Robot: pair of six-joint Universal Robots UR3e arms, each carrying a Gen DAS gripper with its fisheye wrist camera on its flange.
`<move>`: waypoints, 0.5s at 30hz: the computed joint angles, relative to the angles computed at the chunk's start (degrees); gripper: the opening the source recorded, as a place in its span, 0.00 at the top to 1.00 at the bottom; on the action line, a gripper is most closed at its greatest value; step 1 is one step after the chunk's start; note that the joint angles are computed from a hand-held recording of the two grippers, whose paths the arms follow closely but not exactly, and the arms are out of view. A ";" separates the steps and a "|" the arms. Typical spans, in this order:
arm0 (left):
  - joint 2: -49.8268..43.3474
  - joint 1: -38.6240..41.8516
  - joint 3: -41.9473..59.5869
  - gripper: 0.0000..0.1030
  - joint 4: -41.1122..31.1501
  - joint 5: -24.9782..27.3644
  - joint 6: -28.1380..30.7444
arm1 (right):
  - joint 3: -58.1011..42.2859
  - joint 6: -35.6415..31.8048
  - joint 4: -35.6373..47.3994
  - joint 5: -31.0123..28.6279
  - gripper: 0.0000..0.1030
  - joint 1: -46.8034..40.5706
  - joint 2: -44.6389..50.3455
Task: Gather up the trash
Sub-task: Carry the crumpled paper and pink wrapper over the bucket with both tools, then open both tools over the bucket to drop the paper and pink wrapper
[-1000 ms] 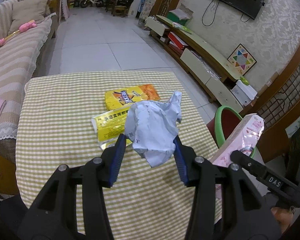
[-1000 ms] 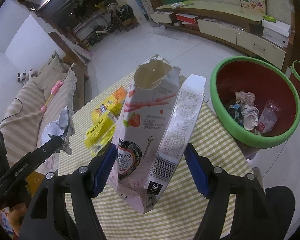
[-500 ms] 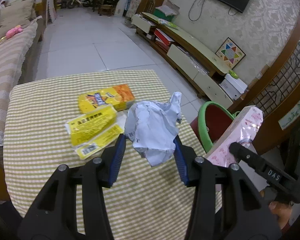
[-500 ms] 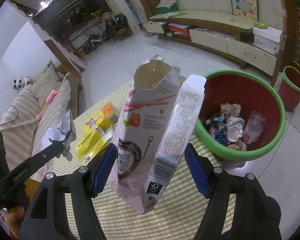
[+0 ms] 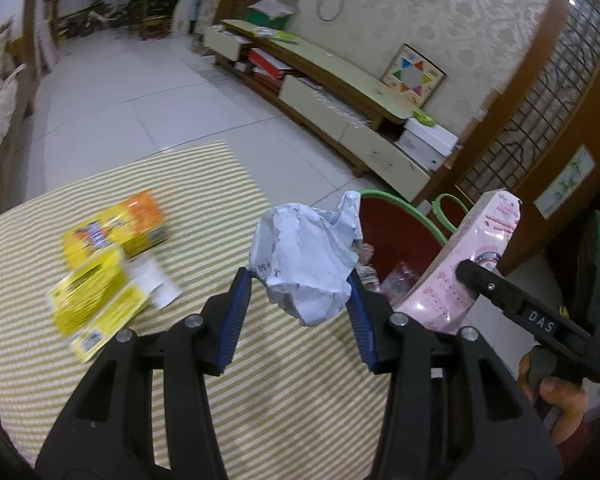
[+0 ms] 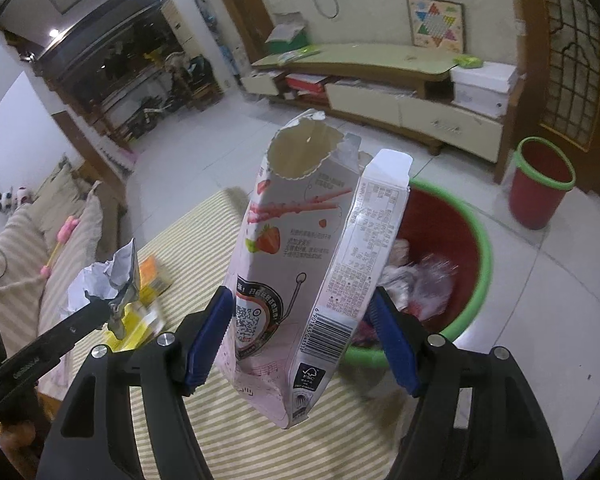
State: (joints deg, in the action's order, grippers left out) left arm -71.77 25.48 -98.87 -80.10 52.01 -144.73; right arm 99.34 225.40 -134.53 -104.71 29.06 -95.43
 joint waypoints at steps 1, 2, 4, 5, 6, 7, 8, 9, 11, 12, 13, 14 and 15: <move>-1.42 -2.41 0.31 0.56 2.14 0.25 -1.81 | 1.13 -0.45 -0.27 -0.29 0.34 -0.98 -1.06; -2.42 -3.49 0.76 0.56 2.88 0.07 -2.45 | 2.37 -0.82 -0.57 -0.64 0.34 -1.99 -2.18; -5.77 -8.47 1.81 0.56 6.61 0.80 -6.18 | 4.82 -1.31 -1.04 -1.25 0.34 -4.27 -4.53; -7.66 -10.80 2.69 0.56 8.26 1.33 -7.75 | 6.19 -1.65 -1.38 -1.33 0.34 -5.86 -5.81; -9.62 -13.11 3.74 0.56 9.95 2.10 -9.24 | 7.31 -1.99 -1.65 -1.22 0.34 -6.97 -6.83; -10.97 -14.63 4.51 0.56 11.00 2.60 -10.10 | 8.46 -2.49 -1.96 -0.95 0.34 -8.53 -7.90; -13.26 -17.13 6.08 0.56 12.38 3.19 -11.27 | 9.68 -3.01 -2.41 -0.65 0.34 -9.74 -8.86; -14.79 -19.01 7.04 0.56 13.60 3.69 -12.17 | 10.58 -3.62 -2.73 -0.39 0.33 -11.33 -9.65; -17.19 -21.88 8.65 0.56 15.29 4.90 -13.18 | 11.99 -4.43 -3.03 0.07 0.33 -13.46 -11.01; -19.27 -23.96 10.41 0.56 15.92 5.75 -13.84 | 12.57 -4.91 -3.26 0.44 0.33 -14.68 -11.52; -20.56 -25.23 11.34 0.56 16.50 6.10 -14.51 | 12.97 -5.40 -3.36 0.76 0.33 -15.64 -11.91; -21.79 -26.32 12.24 0.56 16.92 6.29 -15.06 | 13.46 -5.93 -3.40 1.08 0.33 -16.45 -12.44; -23.00 -27.15 13.22 0.56 17.02 6.43 -15.48 | 13.96 -6.51 -3.55 1.36 0.33 -17.29 -12.77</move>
